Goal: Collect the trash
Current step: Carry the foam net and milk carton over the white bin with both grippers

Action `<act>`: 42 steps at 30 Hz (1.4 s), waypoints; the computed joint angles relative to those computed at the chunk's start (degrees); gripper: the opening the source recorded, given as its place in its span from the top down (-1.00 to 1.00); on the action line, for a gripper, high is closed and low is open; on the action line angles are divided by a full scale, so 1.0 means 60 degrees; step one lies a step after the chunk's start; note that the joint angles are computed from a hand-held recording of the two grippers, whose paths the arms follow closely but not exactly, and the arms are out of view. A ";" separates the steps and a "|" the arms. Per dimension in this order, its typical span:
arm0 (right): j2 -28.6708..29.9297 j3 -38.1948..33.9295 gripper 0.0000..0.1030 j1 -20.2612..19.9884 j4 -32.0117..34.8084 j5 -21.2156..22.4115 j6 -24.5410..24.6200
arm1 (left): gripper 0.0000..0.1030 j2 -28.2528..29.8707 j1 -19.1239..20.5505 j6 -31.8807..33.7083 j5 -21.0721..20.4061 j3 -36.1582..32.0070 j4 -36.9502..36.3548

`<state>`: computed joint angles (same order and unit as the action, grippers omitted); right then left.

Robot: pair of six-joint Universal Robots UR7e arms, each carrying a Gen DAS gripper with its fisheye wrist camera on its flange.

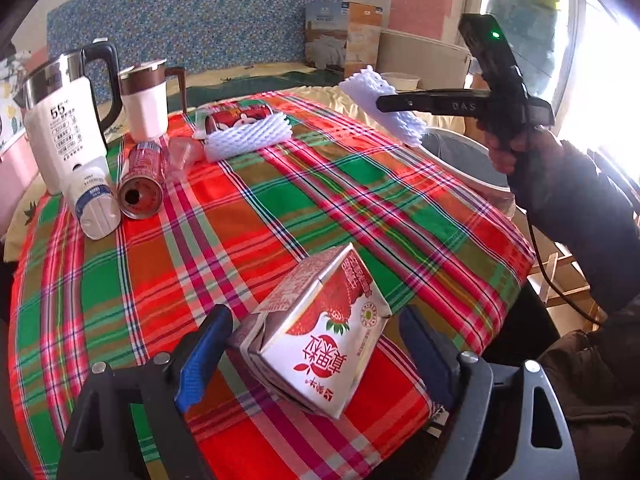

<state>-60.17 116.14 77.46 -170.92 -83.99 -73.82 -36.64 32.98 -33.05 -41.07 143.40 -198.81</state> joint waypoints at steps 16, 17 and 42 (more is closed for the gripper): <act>-0.0455 0.0449 0.61 -0.0274 0.0082 0.0406 0.0097 | -0.12 0.0580 0.0092 -0.1377 0.0268 -0.0975 0.1416; -0.0468 0.0469 0.61 -0.0280 0.0048 0.0417 0.0082 | -0.11 0.0602 0.0078 -0.1386 0.0274 -0.0992 0.1437; -0.1752 0.1093 0.61 -0.1189 -0.0777 0.1160 0.0628 | -0.07 0.1106 0.0262 -0.0346 0.1362 -0.3360 0.1765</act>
<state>-70.68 122.70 70.32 -175.58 -77.03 -70.06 -30.00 34.55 -35.13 -32.90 123.24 -188.22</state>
